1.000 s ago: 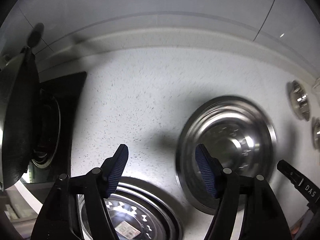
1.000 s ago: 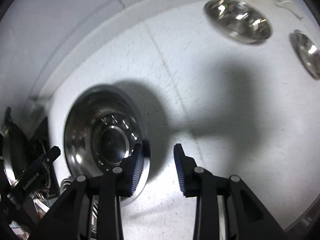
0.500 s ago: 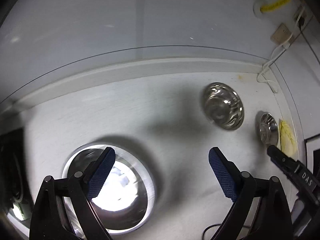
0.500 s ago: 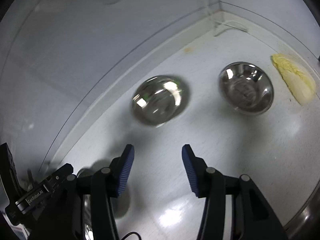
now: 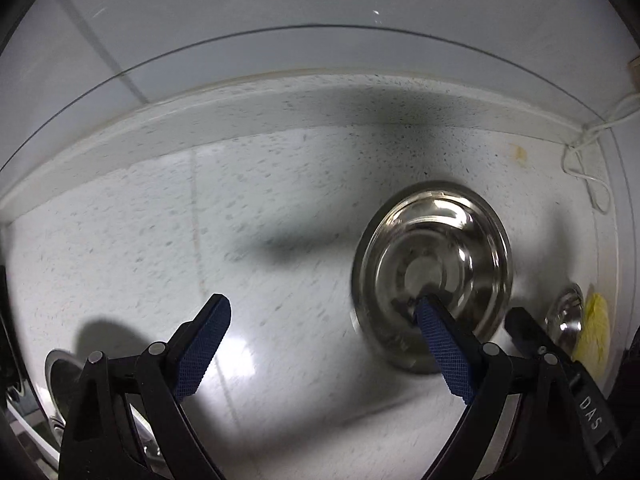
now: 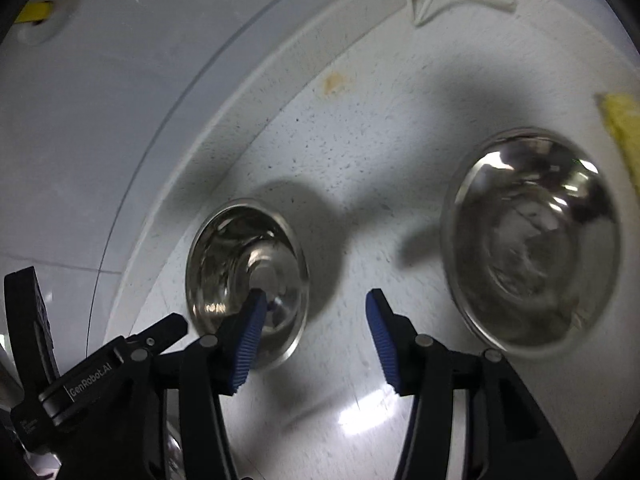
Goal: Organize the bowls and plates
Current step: 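Reach both tools to the smaller steel bowl and close on its rim, then carry the smaller bowl into the large bowl and open both tools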
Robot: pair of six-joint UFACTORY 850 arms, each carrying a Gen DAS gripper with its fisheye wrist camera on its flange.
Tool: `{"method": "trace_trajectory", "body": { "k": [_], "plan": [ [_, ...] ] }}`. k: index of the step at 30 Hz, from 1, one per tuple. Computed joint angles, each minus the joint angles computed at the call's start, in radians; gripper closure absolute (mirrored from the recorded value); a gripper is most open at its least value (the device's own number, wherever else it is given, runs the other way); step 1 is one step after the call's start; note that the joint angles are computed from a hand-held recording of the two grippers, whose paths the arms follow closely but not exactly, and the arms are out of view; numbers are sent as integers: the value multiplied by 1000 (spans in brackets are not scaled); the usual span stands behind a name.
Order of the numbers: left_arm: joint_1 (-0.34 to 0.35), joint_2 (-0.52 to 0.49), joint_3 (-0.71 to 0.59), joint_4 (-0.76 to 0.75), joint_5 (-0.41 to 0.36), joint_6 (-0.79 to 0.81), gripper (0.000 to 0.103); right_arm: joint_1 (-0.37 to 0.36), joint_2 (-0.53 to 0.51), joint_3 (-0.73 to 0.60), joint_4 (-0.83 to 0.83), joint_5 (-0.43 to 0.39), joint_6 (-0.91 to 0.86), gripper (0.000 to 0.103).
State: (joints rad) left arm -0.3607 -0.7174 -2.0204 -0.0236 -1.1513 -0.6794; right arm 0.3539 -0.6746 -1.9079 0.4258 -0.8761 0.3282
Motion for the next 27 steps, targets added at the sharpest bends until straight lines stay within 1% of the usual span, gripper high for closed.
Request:
{"method": "trace_trajectory", "body": {
  "k": [4, 6, 8, 10, 11, 12, 13, 14, 15, 17, 19, 22, 26, 27],
  "plan": [
    [-2, -90, -112, -5, -44, -2, 12, 1, -58, -58, -13, -14, 31, 53],
    [6, -110, -129, -36, -36, -6, 13, -4, -67, -61, 8, -14, 35, 53],
    [9, -136, -153, -50, -42, -5, 16, -7, -74, -62, 20, -12, 27, 53],
    [10, -163, -184, -57, -61, 14, 29, -3, -75, -65, 4, -6, 25, 53],
    [7, -187, -214, -65, -76, 25, 53, -1, -82, -74, 2, -9, 22, 54],
    [3, -212, -248, -69, -106, 38, 82, 0, -85, -76, 5, -8, 20, 65],
    [-7, -232, -284, -31, -138, 39, 86, 7, -89, -88, -8, -22, 35, 77],
    [-11, -237, -297, -35, -128, 53, 89, 14, -98, -102, -30, -45, 53, 90],
    [-11, -253, -324, -45, -145, 66, 89, 23, -102, -109, -77, -50, 86, 91],
    [-15, -265, -351, -32, -162, 59, 89, 34, -97, -103, -117, -46, 107, 92],
    [-14, -253, -334, -39, -157, 58, 89, 43, -80, -84, -145, -44, 119, 94],
    [-19, -170, -229, -31, -101, 70, 89, 59, -39, -51, -183, -31, 132, 95],
    [-18, -54, -107, 14, -45, 74, 89, 110, 35, -19, -242, -32, 154, 95],
    [-12, 8, -41, 27, -24, 71, 89, 124, 60, -6, -241, -29, 152, 95]
  ]
}}
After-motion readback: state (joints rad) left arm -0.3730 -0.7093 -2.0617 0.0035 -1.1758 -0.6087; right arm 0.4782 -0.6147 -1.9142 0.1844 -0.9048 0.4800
